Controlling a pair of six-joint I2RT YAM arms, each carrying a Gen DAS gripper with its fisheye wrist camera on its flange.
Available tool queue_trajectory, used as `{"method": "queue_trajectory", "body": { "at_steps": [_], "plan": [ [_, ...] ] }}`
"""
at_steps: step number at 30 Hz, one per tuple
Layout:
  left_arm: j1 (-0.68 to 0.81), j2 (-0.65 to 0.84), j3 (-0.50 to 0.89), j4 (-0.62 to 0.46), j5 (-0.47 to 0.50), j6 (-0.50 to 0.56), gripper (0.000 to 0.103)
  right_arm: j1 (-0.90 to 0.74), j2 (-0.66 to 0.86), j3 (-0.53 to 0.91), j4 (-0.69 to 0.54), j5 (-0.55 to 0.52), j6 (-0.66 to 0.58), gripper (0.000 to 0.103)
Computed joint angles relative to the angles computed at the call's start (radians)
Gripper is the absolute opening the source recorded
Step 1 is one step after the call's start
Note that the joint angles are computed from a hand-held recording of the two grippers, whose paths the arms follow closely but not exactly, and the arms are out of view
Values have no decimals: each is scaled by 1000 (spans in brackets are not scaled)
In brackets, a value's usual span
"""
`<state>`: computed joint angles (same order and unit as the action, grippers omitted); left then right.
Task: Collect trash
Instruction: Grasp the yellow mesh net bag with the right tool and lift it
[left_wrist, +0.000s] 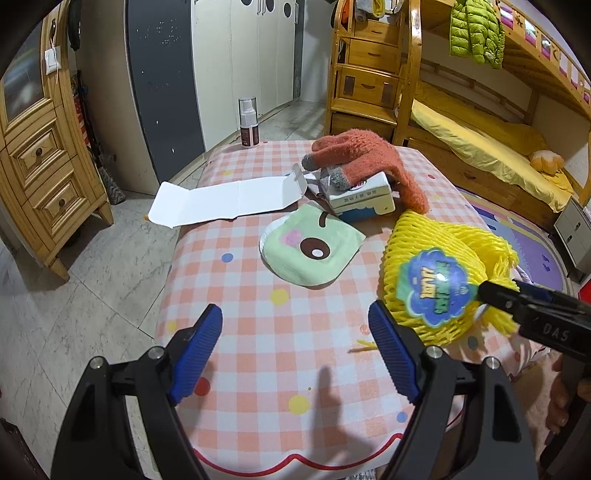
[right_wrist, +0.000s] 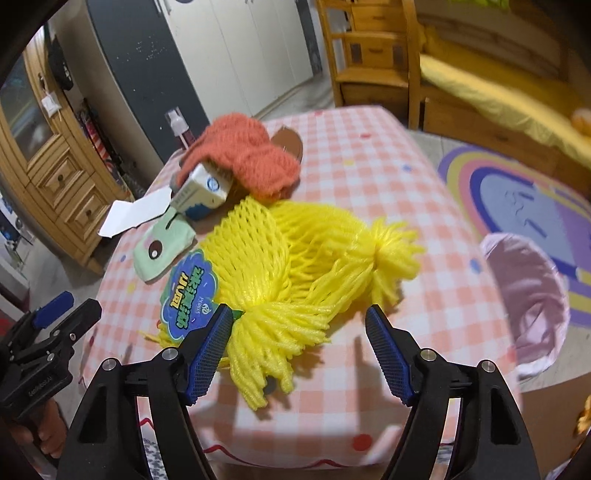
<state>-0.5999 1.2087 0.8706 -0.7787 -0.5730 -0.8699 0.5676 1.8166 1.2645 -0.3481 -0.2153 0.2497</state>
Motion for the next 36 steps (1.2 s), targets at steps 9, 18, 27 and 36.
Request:
{"method": "queue_trajectory", "body": {
  "at_steps": [9, 18, 27, 36],
  "plan": [
    [19, -5, -45, 14, 14, 5, 79, -27, 8, -22, 78, -142, 34, 28],
    [115, 30, -63, 101, 57, 115, 90, -55, -239, -131, 70, -8, -118, 26],
    [248, 187, 10, 267, 156, 333, 94, -101, -231, -108, 89, 6, -139, 26],
    [342, 332, 86, 331, 289, 541, 92, -119, -228, -109, 87, -31, -136, 26]
  ]
}}
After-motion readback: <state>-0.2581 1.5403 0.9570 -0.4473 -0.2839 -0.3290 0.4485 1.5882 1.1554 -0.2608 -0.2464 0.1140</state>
